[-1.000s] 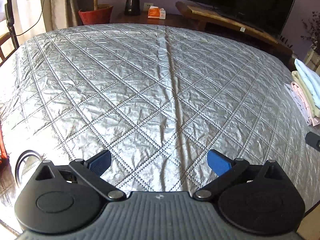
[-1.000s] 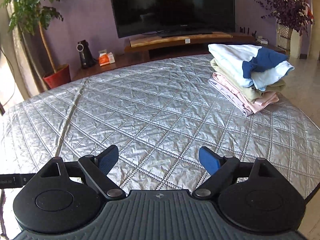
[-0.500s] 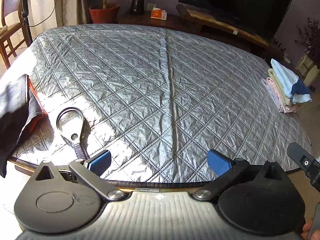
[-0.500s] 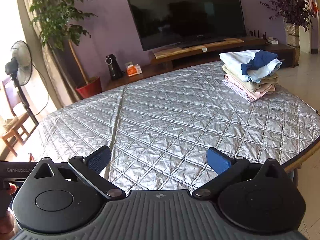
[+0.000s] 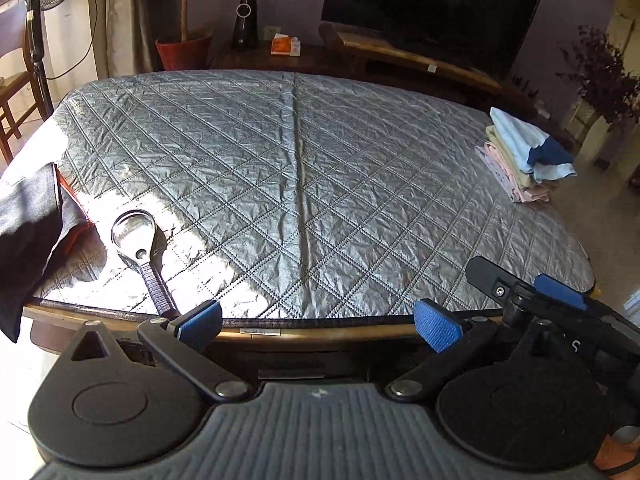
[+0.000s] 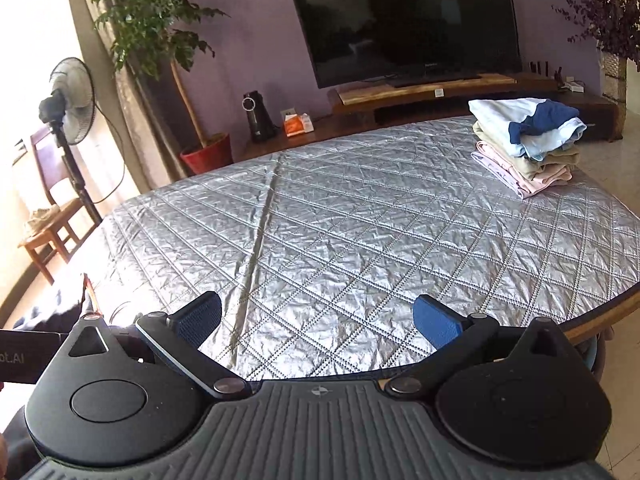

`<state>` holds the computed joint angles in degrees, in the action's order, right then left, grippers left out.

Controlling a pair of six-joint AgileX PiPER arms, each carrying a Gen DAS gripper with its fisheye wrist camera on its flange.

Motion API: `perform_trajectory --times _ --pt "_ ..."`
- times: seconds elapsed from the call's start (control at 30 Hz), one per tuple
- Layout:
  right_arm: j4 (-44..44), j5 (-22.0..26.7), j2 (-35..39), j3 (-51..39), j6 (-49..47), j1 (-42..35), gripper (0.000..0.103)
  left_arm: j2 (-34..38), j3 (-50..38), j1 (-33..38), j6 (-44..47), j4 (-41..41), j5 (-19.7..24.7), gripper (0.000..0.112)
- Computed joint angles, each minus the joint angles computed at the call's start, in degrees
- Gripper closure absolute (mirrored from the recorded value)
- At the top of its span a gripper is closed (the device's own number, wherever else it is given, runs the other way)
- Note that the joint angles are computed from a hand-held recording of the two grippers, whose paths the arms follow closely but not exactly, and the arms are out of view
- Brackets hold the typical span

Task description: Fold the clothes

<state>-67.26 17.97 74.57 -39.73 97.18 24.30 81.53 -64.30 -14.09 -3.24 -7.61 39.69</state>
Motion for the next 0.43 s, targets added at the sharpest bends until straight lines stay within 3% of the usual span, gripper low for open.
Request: perform_trajectory --times 0.13,0.27,0.43 --pt "-0.25 0.97 -1.23 0.63 0.98 1.46 0.0 -2.1 1.64 2.94 0.93 -3.63 -0.49 0.01" --pt "-0.71 0.45 -2.21 1.27 2.37 1.8 0.0 -4.27 4.75 9.23 8.66 -15.9 -1.54 0.01" --pt "-1.97 2.09 -1.95 0.96 3.41 3.9 0.0 -5.71 4.89 6.36 -0.48 -3.72 -3.24 0.01"
